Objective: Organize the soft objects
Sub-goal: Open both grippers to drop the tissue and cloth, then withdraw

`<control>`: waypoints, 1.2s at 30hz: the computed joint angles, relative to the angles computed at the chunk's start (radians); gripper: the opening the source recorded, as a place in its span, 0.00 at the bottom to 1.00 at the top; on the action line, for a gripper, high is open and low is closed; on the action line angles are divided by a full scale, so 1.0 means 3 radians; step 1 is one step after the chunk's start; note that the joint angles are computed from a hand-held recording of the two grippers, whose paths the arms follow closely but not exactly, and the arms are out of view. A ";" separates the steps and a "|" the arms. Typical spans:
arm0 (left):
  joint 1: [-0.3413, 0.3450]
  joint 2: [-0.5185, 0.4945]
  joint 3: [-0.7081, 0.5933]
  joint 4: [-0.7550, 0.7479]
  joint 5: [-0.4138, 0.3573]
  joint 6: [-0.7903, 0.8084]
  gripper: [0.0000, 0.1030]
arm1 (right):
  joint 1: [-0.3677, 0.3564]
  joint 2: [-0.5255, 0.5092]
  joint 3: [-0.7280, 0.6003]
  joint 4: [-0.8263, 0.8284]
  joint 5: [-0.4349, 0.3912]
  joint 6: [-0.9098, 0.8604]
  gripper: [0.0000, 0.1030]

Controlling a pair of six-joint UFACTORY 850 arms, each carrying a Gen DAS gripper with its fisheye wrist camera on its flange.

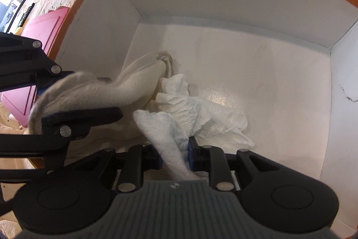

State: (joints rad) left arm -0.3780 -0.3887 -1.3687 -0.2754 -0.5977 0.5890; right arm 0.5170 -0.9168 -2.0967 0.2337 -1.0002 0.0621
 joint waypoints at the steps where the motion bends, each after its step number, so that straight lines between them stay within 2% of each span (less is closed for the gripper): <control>1: -0.0005 0.0038 0.0064 0.0054 0.0081 -0.0008 0.19 | 0.0014 -0.0006 -0.0012 -0.0041 -0.0017 0.0005 0.20; 4: -0.0037 0.0077 0.0107 0.0179 0.0145 -0.0090 0.21 | 0.0053 -0.0034 -0.0076 -0.0167 -0.0093 0.0041 0.28; 8: 0.0003 0.0194 0.0188 0.0045 0.0216 0.0010 0.45 | 0.0057 0.0038 -0.0026 -0.0177 -0.0035 0.0084 0.33; 11: 0.0024 0.0321 0.0261 -0.0048 0.0284 0.0070 0.56 | 0.0054 0.0144 0.0057 -0.0204 0.0017 0.0094 0.39; 14: 0.0054 0.0429 0.0298 -0.0281 0.0261 0.0271 0.63 | 0.0071 0.0258 0.0139 -0.0303 0.0050 0.0122 0.45; 19: 0.0079 0.0595 0.0392 -0.0431 0.0356 0.0361 0.67 | 0.0132 0.0444 0.0251 -0.0445 0.0162 0.0252 0.60; 22: 0.0117 0.0593 0.0374 -0.0639 0.0427 0.0468 0.70 | 0.0129 0.0585 0.0378 -0.0537 0.0273 0.0336 0.62; 26: 0.0164 0.0836 0.0615 -0.1043 0.0644 0.0704 0.70 | 0.0206 0.0842 0.0699 -0.0745 0.0601 0.0683 0.63; 32: 0.0295 0.1321 0.1144 -0.2207 0.1015 0.1469 0.71 | 0.0406 0.1299 0.1363 -0.1203 0.1311 0.1542 0.64; 36: 0.0352 0.1672 0.1513 -0.3072 0.1276 0.2160 0.71 | 0.0616 0.1535 0.1751 -0.1748 0.1719 0.2436 0.64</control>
